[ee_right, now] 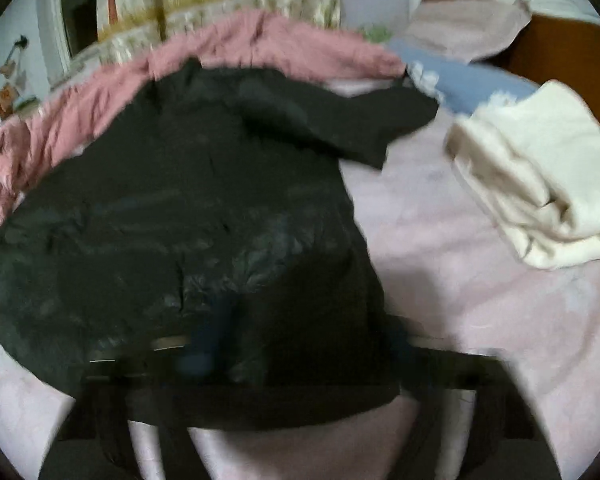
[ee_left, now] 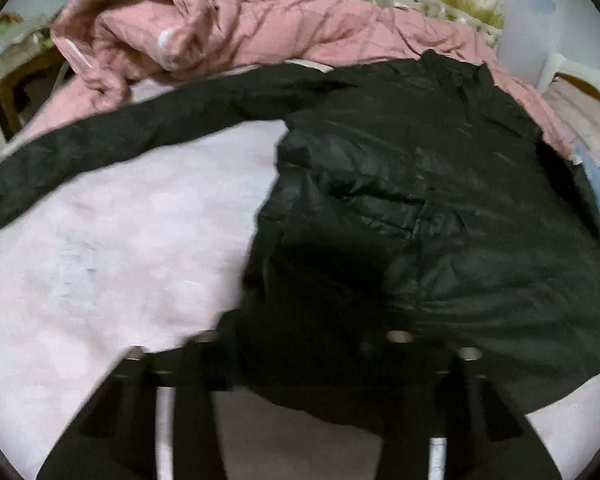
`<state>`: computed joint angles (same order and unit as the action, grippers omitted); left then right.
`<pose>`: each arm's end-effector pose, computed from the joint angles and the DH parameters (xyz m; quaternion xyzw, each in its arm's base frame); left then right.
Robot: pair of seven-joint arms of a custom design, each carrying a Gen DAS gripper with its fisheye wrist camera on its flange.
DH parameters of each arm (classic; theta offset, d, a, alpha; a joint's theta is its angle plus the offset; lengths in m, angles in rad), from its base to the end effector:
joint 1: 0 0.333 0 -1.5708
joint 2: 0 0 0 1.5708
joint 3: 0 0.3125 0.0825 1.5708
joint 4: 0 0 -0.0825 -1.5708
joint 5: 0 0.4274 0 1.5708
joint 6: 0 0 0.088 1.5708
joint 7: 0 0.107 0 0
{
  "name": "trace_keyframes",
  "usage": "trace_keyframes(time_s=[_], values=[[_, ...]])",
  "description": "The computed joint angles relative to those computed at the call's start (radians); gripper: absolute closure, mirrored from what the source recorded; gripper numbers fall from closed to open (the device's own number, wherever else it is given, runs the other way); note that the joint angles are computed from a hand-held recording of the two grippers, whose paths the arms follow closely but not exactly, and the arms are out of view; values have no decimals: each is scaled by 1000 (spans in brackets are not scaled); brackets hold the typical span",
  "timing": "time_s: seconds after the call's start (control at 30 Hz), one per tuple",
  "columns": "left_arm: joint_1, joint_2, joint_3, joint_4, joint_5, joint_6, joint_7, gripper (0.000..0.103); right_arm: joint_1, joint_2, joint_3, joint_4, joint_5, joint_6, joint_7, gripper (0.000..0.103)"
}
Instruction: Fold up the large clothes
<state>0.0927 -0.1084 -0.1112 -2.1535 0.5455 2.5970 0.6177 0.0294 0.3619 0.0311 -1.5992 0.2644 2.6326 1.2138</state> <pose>0.5956 -0.0227 0.4827 -0.8213 0.4652 -0.1895 0.2706 0.7487 0.0358 0.4800 -0.7348 0.5856 -0.2008 0.2772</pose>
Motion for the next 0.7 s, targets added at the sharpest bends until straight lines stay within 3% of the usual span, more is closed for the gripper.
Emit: trace_keyframes(time_s=[0.1, 0.27, 0.33, 0.43, 0.57, 0.67, 0.7], values=[[-2, 12, -22, 32, 98, -129, -97, 70, 45, -3, -50, -18, -103, 47, 96, 86], [-23, 2, -23, 34, 164, -191, -142, 53, 39, -6, -48, -30, -152, 65, 145, 86], [-21, -40, -16, -10, 174, -159, -161, 52, 30, -28, -41, -54, -142, 82, 150, 86], [-15, -97, -2, -63, 116, -55, -107, 33, 14, -81, -23, -114, -108, 139, 124, 86], [23, -158, -74, -79, 290, -57, -165, 27, -19, -197, 45, -268, 27, 321, -59, 70], [32, -212, -110, -109, 402, -2, -233, 20, -34, -254, 100, -336, 205, 405, -256, 43], [28, -221, -107, -119, 405, 34, -224, 20, -43, -265, 122, -341, 300, 406, -349, 40]])
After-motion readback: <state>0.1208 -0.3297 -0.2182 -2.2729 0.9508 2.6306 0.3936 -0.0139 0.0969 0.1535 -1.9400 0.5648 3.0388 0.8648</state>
